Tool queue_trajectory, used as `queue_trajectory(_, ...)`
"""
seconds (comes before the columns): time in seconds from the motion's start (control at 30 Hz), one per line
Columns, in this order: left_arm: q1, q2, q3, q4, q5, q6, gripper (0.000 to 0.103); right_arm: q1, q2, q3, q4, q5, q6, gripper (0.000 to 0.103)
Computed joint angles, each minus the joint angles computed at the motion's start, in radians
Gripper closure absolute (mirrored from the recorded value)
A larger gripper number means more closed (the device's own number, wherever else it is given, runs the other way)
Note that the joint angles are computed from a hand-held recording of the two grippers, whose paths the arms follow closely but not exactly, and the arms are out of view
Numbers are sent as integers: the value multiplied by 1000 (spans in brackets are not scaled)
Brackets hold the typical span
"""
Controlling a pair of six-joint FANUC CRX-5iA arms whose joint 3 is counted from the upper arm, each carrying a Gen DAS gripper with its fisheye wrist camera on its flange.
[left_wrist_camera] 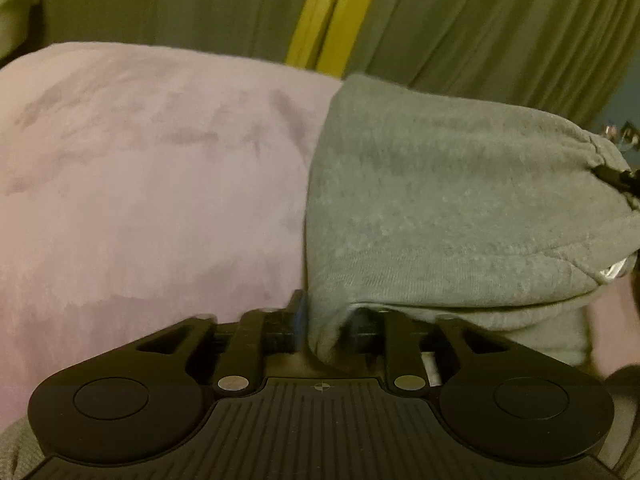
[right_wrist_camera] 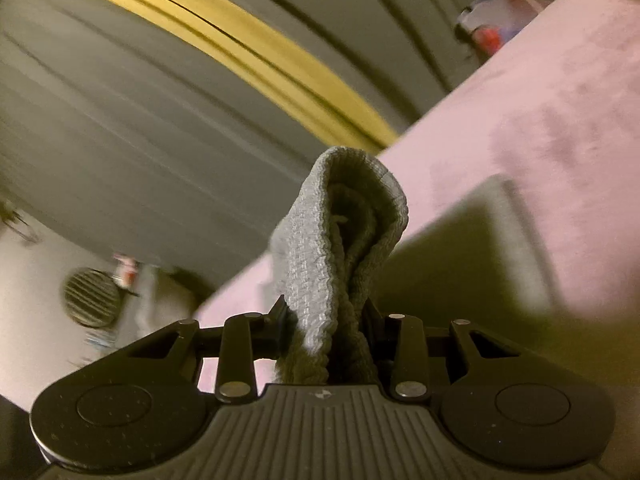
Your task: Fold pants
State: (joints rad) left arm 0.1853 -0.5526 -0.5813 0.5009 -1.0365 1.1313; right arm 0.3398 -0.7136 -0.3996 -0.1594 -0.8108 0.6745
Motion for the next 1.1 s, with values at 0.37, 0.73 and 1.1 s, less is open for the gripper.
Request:
queue_trajectory(0.37, 22, 62, 47, -11, -68, 40, 19, -283, 90, 37, -319, -216, 173, 18)
queue_trajectory(0.73, 48, 36, -23, 124, -2, -1, 13, -383, 163, 87, -474, -315, 337, 7)
queue_trajectory(1.1, 37, 61, -12, 97, -11, 27, 13, 83, -44, -69, 145, -127, -74, 61)
